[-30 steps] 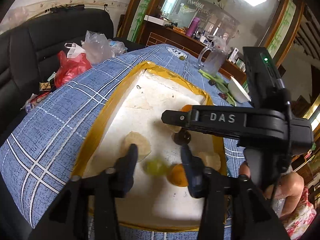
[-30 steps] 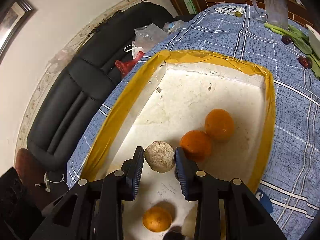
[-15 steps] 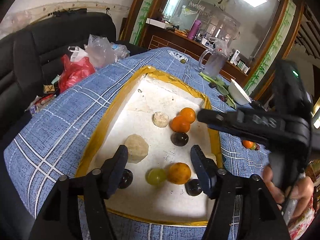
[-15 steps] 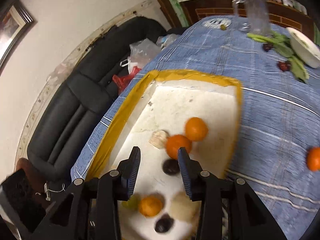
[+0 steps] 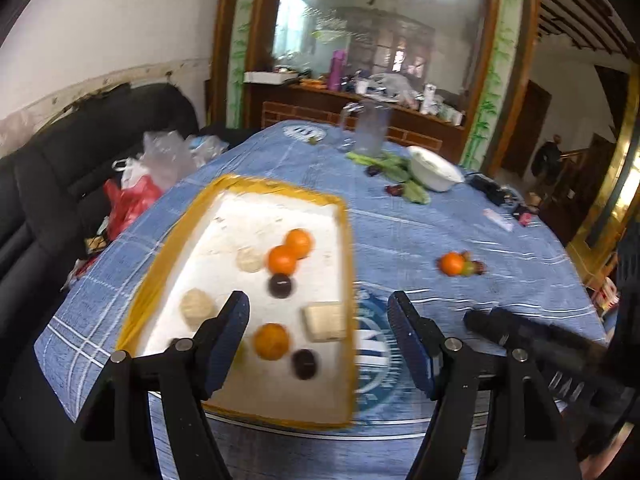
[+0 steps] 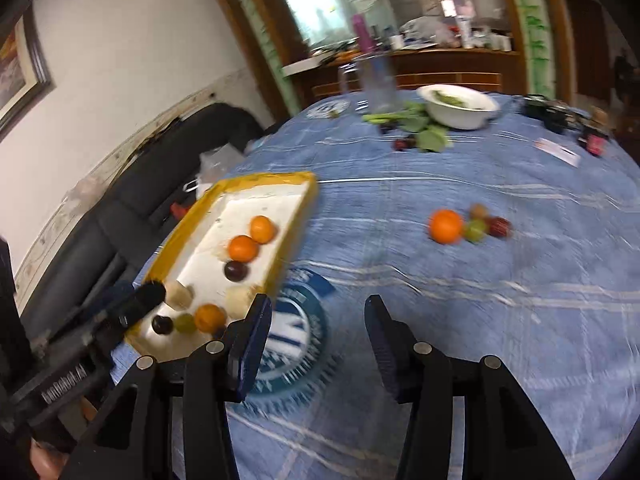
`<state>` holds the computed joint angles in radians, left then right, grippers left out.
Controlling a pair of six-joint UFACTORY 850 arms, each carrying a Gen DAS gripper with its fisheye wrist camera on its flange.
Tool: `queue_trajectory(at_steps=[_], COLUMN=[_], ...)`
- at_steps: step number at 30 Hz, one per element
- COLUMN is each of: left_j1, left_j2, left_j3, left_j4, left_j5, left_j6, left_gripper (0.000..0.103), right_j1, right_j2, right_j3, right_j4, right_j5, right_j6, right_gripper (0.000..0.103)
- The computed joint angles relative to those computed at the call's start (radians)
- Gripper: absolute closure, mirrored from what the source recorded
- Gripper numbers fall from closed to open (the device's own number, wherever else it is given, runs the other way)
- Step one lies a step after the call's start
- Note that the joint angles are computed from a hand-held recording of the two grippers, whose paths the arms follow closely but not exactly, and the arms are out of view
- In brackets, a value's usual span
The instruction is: Organize fruits
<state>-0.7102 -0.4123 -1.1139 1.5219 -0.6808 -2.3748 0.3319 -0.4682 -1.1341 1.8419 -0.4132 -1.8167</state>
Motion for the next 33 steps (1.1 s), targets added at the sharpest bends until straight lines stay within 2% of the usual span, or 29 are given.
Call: queue_trajectory(at_steps=[5,10,13,15,17,18,20,21,26,30,33], left_j1=[-0.056,-0.133,-0.180,-0.207,-0.235,-0.247,-0.265,-0.268,-0.258,-0.230,-0.211], left_j2=[0.002,-0.009,-0.024,-0.028,-0.033,-0.036,-0.038,-0.034,-0.020,-0.010,0.004], left_j3=[-0.055,-0.141,-0.214,-0.246,-0.272,-0.281,-0.288,-0.284,-0.254,-0.228,-0.188], left_j4=[-0.002,-0.037,-0.061,-0.052,-0.039,-0.034,-0.022,-0.017,-0.035,-0.096,-0.111], left_j5=[-0.009,-0.103,-0.176,-0.219,-0.280,-0.305,-0.339,-0.343,-0.312,-0.257,-0.216], left_j6=[0.046,0.160,0.237,0.260,0.283,0.288,0.295,0.294,0.283,0.318,0.303], left_gripper=[0.032,0.032,0.031,0.021,0.018,0.016,0.012,0.011,0.011,0.011,0.011], right_j1=[-0.059,-0.124,-0.145,-0.165,-0.174,-0.187,-0.194,-0.193,-0.153,-0.106,-0.086], right_j2=[0.075,0.210,0.316,0.395,0.431,0.496,0.551,0.572,0.631,0.585,0.533], right_j3=[0.093,0.202,0.260,0.293,0.305,0.323,0.331,0.333,0.362,0.349,0.320], right_j4=[0.073,0.235,0.392,0.445,0.455,0.475,0.491,0.505,0.670,0.676,0.596], right_j5=[-0.047,-0.058,-0.011,-0.007,-0.007,-0.005,-0.003,0.001,0.010,0.054,0.090], right_j6=[-0.066,-0.224,-0.386,-0.460,-0.483,-0.522,-0.557,-0.581,-0.761,-0.758,-0.662], right_gripper=[0.050,0.050,0.039,0.039,0.039,0.037,0.030,0.026,0.020,0.020,0.020])
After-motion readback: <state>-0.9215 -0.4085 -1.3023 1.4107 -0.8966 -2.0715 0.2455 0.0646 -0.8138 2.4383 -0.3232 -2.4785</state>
